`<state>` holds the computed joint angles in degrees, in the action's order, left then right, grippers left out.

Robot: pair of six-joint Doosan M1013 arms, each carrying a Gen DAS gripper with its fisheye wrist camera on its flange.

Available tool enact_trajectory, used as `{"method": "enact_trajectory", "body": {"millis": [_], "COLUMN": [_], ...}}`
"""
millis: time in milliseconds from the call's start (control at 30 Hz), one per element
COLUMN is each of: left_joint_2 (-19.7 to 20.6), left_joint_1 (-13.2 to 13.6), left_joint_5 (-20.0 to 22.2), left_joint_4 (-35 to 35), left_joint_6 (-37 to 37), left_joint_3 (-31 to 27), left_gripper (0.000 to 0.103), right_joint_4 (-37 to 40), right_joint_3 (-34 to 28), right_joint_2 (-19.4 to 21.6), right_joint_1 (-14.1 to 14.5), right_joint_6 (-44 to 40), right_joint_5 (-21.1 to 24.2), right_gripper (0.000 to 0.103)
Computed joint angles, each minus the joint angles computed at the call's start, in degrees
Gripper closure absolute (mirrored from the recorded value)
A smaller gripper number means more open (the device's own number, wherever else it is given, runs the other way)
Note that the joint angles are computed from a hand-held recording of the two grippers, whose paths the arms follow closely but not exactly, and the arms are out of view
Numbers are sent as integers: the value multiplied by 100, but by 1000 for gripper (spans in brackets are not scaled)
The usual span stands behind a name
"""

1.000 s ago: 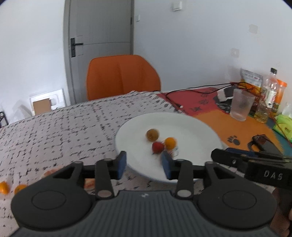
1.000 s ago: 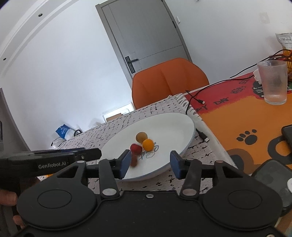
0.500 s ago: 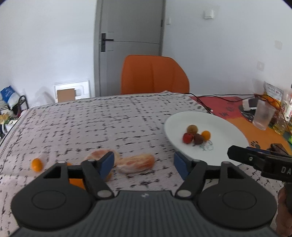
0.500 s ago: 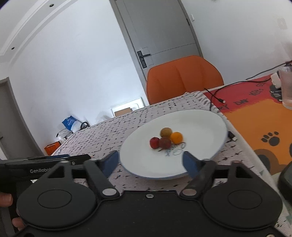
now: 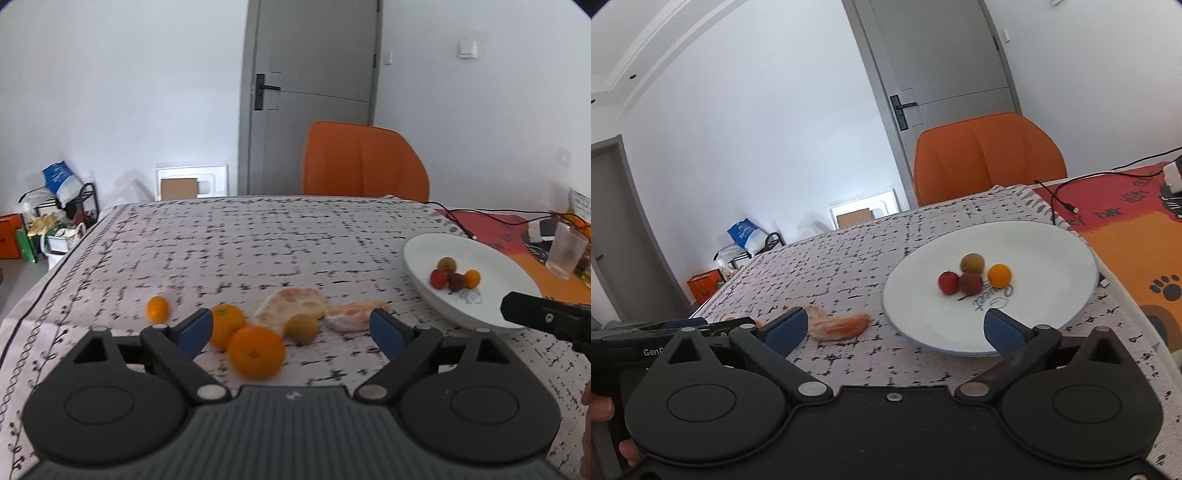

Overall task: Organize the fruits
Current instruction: 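Move both open tools back to the fruit pile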

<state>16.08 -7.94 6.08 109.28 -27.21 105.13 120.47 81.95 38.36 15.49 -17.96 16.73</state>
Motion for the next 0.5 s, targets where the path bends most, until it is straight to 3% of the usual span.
{"method": "enact_trajectory", "body": {"millis": [267, 400, 500], "left_joint_2": [-121, -207, -250], "left_joint_1": [128, 198, 222], "left_joint_5": [151, 173, 218], "left_joint_4": [217, 942, 1082], "left_joint_6": [-403, -1257, -1412], "left_joint_3": [203, 320, 371], "left_gripper": [11, 11, 11], "right_joint_4": [-385, -448, -358], "right_joint_3": [3, 53, 90], "right_joint_2": [-32, -70, -91], "right_joint_1": [100, 147, 153], "right_joint_6": [309, 280, 155], "right_joint_5": [-72, -20, 127], "right_gripper": [0, 0, 0]}}
